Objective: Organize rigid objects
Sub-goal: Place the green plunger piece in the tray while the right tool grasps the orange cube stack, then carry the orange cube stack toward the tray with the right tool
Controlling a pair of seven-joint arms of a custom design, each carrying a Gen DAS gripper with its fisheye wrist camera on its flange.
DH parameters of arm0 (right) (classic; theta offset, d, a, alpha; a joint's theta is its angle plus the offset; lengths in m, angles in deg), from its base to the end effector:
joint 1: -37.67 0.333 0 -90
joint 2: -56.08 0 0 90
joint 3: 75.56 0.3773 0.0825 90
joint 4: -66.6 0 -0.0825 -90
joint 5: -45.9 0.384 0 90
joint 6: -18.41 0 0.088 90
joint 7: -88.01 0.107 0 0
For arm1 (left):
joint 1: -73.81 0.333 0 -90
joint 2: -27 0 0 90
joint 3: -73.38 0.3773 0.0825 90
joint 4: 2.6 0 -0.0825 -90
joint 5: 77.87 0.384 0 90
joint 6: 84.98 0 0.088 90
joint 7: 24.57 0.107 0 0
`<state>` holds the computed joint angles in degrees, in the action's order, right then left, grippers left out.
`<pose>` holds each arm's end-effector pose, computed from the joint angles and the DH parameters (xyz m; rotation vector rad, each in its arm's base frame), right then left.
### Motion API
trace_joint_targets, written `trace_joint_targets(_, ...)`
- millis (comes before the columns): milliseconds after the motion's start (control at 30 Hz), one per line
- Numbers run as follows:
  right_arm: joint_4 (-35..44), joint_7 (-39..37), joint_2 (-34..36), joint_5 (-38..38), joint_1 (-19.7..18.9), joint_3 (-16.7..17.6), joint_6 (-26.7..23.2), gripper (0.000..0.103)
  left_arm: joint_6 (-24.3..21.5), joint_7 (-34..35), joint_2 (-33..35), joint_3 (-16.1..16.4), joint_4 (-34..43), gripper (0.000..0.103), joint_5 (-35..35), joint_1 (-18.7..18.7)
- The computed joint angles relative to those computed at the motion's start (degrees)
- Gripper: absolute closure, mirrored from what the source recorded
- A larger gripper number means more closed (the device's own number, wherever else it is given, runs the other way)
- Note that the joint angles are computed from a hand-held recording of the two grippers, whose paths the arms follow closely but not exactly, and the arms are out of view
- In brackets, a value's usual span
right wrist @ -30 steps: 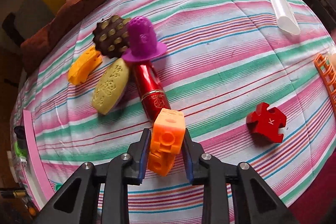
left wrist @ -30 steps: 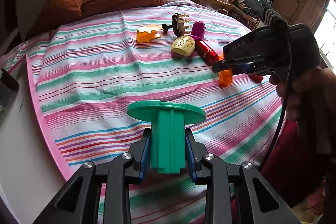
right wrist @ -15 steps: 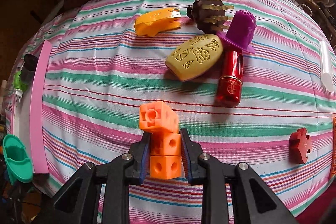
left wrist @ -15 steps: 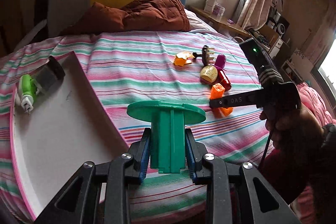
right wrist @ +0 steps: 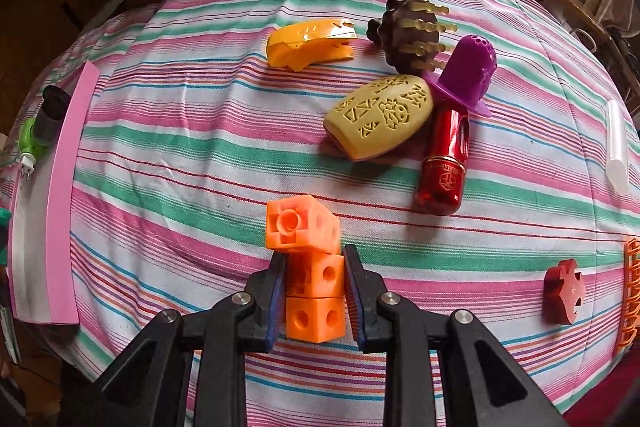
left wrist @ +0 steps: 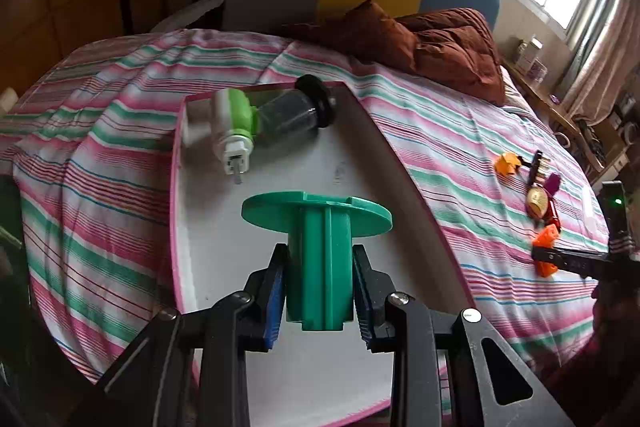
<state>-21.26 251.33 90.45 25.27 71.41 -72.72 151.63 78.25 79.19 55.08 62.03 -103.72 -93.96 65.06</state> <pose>0.6164 0.4400 0.3758 -1.5606 2.4333 -0.3220 0.6991 -0.2145 0.4115 -1.6682 2.2496 -0.8691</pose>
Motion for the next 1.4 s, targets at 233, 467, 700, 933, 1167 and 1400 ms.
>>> trace_joint_targets(233, 0.3, -0.2, 0.2, -0.1, 0.0, -0.1, -0.1, 0.077, -2.7, -6.8, 3.8, 5.3, 4.8, 0.073, 5.3, -2.8)
trace_joint_targets(467, 1.2, -0.7, 0.8, -0.3, 0.1, -0.2, -0.7, 0.077, -5.3, -12.2, 7.5, 7.9, 10.1, 0.072, 10.4, -4.2)
trace_joint_targets(700, 0.9, -0.7, 0.6, -0.4, 0.1, -0.3, -0.6, 0.077, -4.9, -14.0, 8.2, 7.9, 10.6, 0.071, 13.2, -4.1)
trace_joint_targets(933, 3.5, -1.5, 2.2, -0.2, 0.2, -0.4, -1.8, 0.077, 1.3, -15.7, 4.7, 10.1, 4.7, 0.049, 15.6, -6.0)
trace_joint_targets(1167, 4.5, -2.0, 2.7, -0.2, 0.2, -0.6, -2.5, 0.077, 8.1, -16.2, -0.1, 10.9, -2.6, 0.047, 16.5, -6.8)
trace_joint_targets(1400, 5.3, -2.7, 3.2, -0.4, 0.3, -0.8, -3.2, 0.077, 10.3, -15.1, -3.2, 10.6, -6.6, 0.047, 15.5, -6.8)
